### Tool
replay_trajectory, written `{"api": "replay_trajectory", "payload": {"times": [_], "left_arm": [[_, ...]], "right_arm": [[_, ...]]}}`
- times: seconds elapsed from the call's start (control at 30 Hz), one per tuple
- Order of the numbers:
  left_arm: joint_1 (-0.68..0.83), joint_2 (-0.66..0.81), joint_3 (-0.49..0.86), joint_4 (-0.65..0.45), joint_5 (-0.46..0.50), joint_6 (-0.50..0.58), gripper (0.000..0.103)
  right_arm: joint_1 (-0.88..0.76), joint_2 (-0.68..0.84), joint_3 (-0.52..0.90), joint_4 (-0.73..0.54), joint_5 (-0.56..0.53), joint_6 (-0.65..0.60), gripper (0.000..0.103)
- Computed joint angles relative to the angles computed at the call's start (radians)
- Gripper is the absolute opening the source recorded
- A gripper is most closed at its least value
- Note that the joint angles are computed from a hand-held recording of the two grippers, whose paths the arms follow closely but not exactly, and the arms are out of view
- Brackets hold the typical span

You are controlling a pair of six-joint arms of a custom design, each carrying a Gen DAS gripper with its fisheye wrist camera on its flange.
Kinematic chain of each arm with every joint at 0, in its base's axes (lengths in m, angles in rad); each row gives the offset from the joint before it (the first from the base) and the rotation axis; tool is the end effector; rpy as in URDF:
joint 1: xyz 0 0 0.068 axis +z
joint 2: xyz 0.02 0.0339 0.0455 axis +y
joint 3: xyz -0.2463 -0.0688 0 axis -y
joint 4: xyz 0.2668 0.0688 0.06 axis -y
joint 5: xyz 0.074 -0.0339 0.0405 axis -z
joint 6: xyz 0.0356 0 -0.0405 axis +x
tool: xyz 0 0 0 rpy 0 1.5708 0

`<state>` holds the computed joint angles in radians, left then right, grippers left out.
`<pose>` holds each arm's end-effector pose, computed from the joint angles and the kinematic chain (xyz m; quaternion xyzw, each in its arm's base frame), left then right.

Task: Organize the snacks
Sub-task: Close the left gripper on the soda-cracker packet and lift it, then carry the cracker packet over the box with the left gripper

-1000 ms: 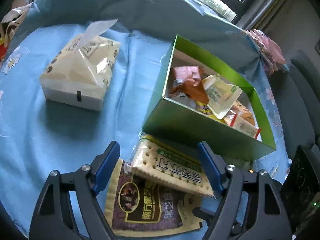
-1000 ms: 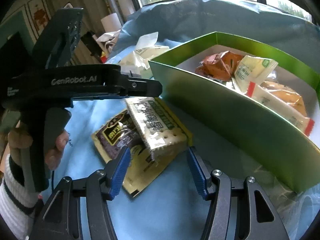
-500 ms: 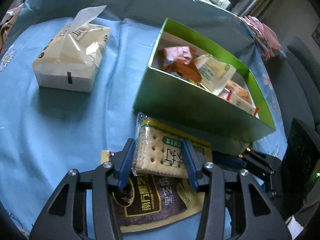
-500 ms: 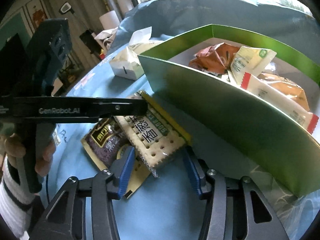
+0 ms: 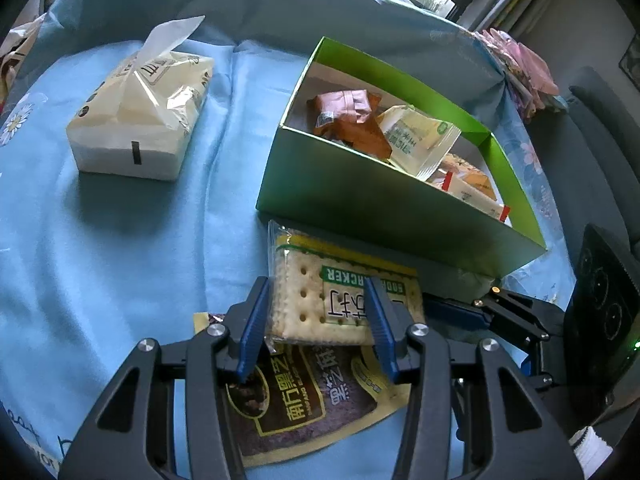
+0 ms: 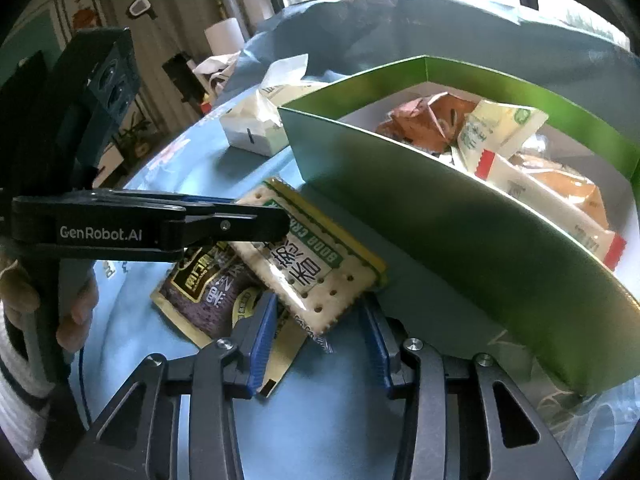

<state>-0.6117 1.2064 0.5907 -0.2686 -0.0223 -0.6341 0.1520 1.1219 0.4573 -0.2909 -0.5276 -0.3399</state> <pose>0.2085 -0.1453 0.1538 -0.0143 0.9415 -0.1878 0.2794 0.2153 0.0511 0.1325 -0.3006 0.8732 0.2200 0.3144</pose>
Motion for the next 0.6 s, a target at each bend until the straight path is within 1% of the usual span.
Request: {"api": "replay_trajectory", "payload": {"times": [0.13,0.37,0.5,0.6], "left_arm": [[-0.021,-0.066,-0.013,-0.034,-0.029,-0.002,0.047],[-0.083,-0.187,-0.018,-0.101,-0.111,-0.022,0.047],[-0.114,-0.211,-0.004,-0.115,-0.148,-0.031,0.047],[-0.134,-0.200,0.013,-0.111,-0.173,-0.035,0.047]], "right_arm": [[0.003,-0.063,-0.014,-0.028,-0.004,-0.010,0.043],[-0.003,-0.233,-0.038,-0.112,-0.020,-0.027,0.042],[-0.013,-0.316,-0.042,-0.151,-0.020,-0.036,0.042],[-0.030,-0.344,-0.039,-0.168,-0.028,-0.041,0.042]]}}
